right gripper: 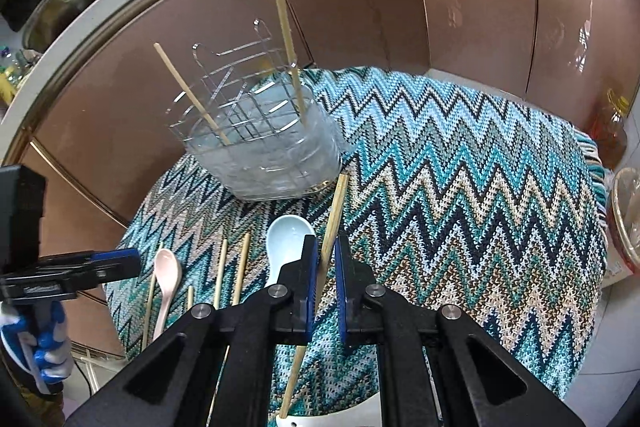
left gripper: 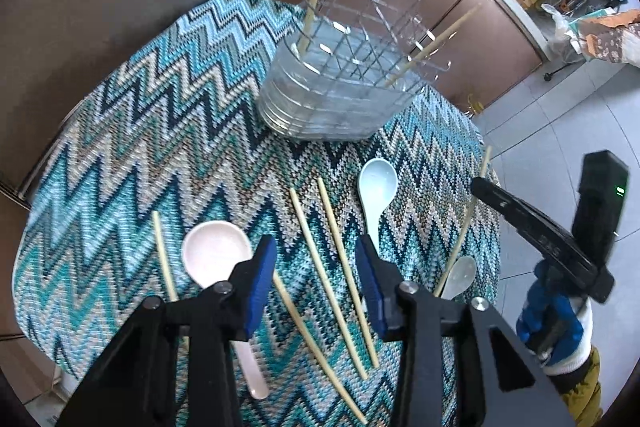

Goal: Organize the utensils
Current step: 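Close the left tool on another chopstick while the right tool lifts its chopstick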

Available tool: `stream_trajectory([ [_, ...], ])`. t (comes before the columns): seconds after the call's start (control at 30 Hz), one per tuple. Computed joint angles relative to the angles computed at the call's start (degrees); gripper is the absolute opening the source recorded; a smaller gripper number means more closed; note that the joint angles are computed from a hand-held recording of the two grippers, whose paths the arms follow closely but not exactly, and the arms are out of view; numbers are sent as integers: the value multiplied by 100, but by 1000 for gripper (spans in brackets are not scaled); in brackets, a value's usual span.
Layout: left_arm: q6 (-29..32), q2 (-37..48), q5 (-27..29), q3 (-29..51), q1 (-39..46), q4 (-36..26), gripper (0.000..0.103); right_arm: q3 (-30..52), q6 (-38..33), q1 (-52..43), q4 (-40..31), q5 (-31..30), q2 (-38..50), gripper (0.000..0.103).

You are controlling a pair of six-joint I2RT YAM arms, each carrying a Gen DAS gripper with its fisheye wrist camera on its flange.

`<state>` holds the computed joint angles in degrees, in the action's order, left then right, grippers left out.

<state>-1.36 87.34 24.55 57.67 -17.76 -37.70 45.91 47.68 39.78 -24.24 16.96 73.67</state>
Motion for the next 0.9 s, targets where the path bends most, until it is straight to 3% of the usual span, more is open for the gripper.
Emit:
stream_trajectory([
  [0.57,-1086,1860,-757,742,-740,536,12,-311,-72,-87,31,-67,-652,6],
  [0.73,-1199,1808,-850,589,-821,827,5,-297,-66,-53,111,-41,-575,6],
  [0.9,-958,1025,-555,107,-656,1101,5,-254,-104,95,138,114,-620,6],
])
